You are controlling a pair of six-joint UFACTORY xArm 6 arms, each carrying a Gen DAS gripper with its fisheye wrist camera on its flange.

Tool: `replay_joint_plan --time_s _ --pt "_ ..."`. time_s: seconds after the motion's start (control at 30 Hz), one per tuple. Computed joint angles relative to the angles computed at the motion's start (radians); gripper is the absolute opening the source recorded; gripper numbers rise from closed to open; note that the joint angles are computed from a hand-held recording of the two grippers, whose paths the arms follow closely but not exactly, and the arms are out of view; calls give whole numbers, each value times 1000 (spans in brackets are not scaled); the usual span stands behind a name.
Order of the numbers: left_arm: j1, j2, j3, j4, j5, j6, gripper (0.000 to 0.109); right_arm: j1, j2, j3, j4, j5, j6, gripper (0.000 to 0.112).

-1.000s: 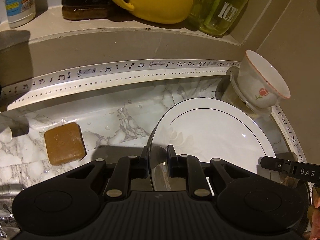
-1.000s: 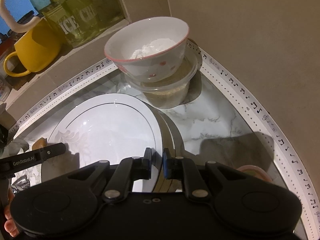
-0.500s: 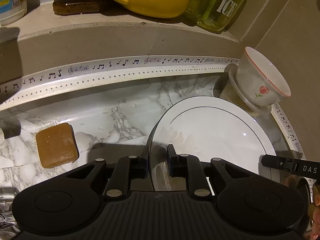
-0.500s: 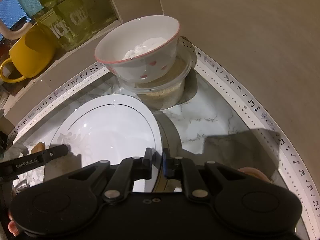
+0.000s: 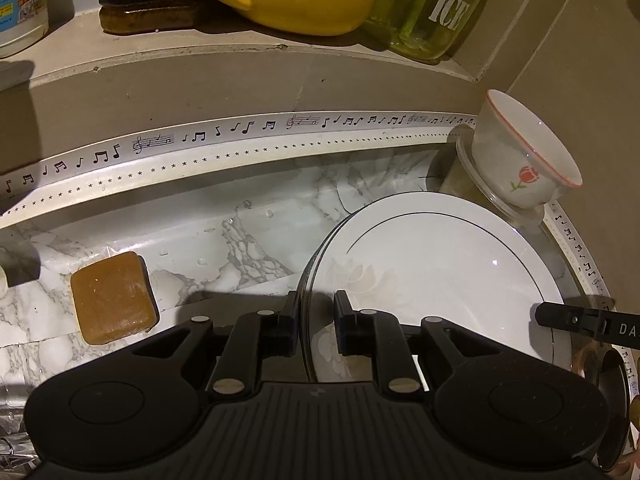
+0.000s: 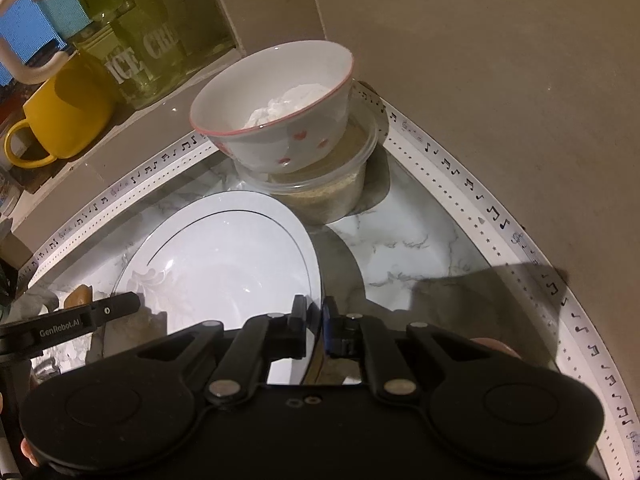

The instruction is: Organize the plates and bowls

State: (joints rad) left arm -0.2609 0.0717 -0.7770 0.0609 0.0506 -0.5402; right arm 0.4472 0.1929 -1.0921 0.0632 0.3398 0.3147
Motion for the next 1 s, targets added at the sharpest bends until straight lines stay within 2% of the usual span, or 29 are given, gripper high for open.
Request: replay_joint_plan --time_s 0.1,0.3,0.43,0.67,0.8,0.87,1.0 --pt "8 2 -4 80 5 -60 17 3 5 -13 -58 17 15 10" --pt "12 6 -4 109 -2 -75 17 16 23 -65 -187 97 17 13" --pt "5 6 -5 40 2 -17 17 26 34 -92 -253 138 -25 15" --pt "3 1 -3 38 5 -16 17 37 57 -140 -287 206 -99 18" --pt "0 -5 -4 9 18 5 17 44 100 -219 -238 318 -161 20" --pt "5 -9 -8 66 33 -43 17 51 116 -244 -270 353 -163 20" --pt "4 -13 -3 47 32 -19 17 65 129 -258 -306 368 -154 20"
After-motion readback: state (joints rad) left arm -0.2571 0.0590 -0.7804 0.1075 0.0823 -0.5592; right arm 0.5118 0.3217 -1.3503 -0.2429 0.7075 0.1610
